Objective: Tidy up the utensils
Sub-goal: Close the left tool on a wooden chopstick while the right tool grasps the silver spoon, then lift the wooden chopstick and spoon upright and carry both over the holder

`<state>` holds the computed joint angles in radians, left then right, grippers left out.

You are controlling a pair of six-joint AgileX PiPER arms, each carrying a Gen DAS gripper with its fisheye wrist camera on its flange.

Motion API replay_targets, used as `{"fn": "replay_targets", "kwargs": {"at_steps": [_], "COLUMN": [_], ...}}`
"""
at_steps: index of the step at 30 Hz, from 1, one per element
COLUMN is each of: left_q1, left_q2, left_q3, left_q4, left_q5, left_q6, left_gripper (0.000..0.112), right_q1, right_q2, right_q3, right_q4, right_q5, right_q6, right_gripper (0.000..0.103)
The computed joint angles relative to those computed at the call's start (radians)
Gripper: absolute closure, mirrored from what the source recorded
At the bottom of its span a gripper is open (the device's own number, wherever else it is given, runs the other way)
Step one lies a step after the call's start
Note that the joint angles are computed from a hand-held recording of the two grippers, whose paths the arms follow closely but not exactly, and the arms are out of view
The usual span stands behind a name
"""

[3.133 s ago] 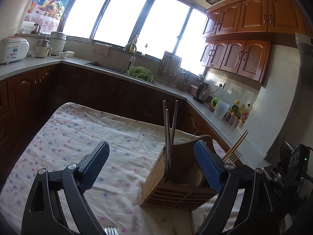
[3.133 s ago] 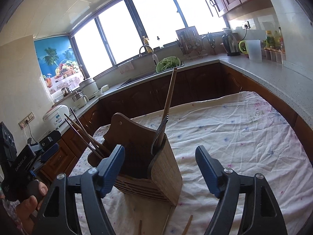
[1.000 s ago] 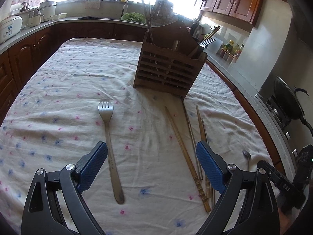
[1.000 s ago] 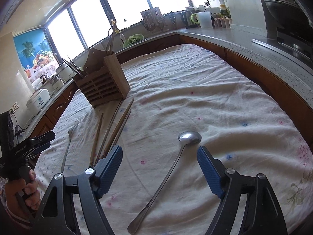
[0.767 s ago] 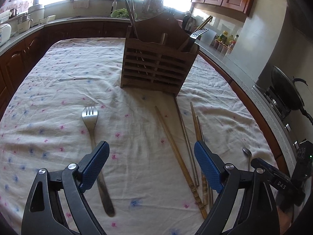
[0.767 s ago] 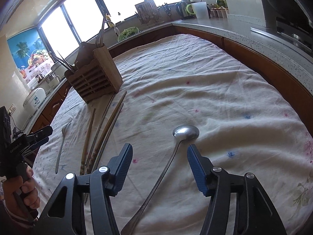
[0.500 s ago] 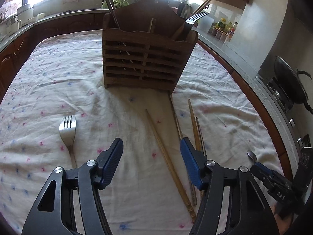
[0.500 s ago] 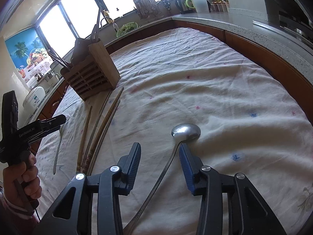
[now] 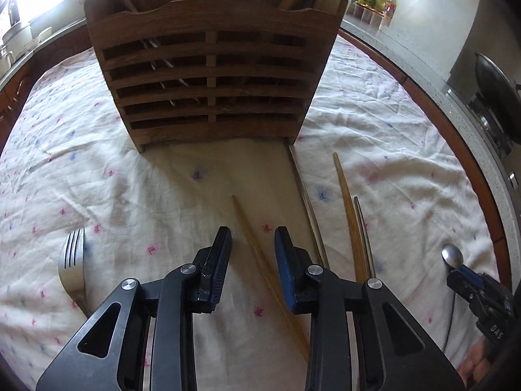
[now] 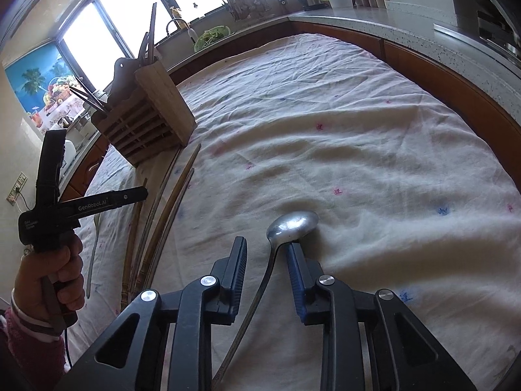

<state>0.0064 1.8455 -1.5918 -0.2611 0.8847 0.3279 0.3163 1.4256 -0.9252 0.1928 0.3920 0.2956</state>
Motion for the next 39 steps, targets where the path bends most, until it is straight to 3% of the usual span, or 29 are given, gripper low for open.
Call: {"fn": "replay_targets", "kwargs": {"at_steps": [3, 6, 12, 20, 30, 39], "left_q1": [-0.019, -0.041, -0.020, 0.039, 0.241, 0.371], "left_q2": [0.010, 0.003, -0.023, -0.090, -0.246, -0.334], "left_q3": [-0.004, 0.015, 0.049, 0.108, 0.136, 0.139], "left_q4": [0.010, 0.037, -0.003, -0.119, -0.439, -0.595], "left_q5": [-0.023, -0.058, -0.052, -0.031, 0.105, 0.194], "left_q6": [0.029, 0.075, 0.190, 0.267, 0.421, 0.484], "left_gripper": [0.086, 0.097, 0.107, 0.108, 0.108, 0.108], "right_q1": [-0.009, -0.013, -0.014, 0.003, 0.059, 0.142], "right_q2": [0.021, 0.039, 0.056, 0.033, -0.035, -0.073], "right_q3": [-0.023, -0.040, -0.057, -0.058, -0.106, -0.192], "right_q4": [0.031, 0.042, 0.030, 0.033, -0.055, -0.233], "right_q5": [0.009, 0.010, 0.018, 0.013, 0.020, 0.046], "right_q6": [-0.040, -0.059, -0.058, -0.082, -0.016, 0.124], "right_gripper": [0.077, 0.079, 0.094, 0.098, 0.100, 0.100]}}
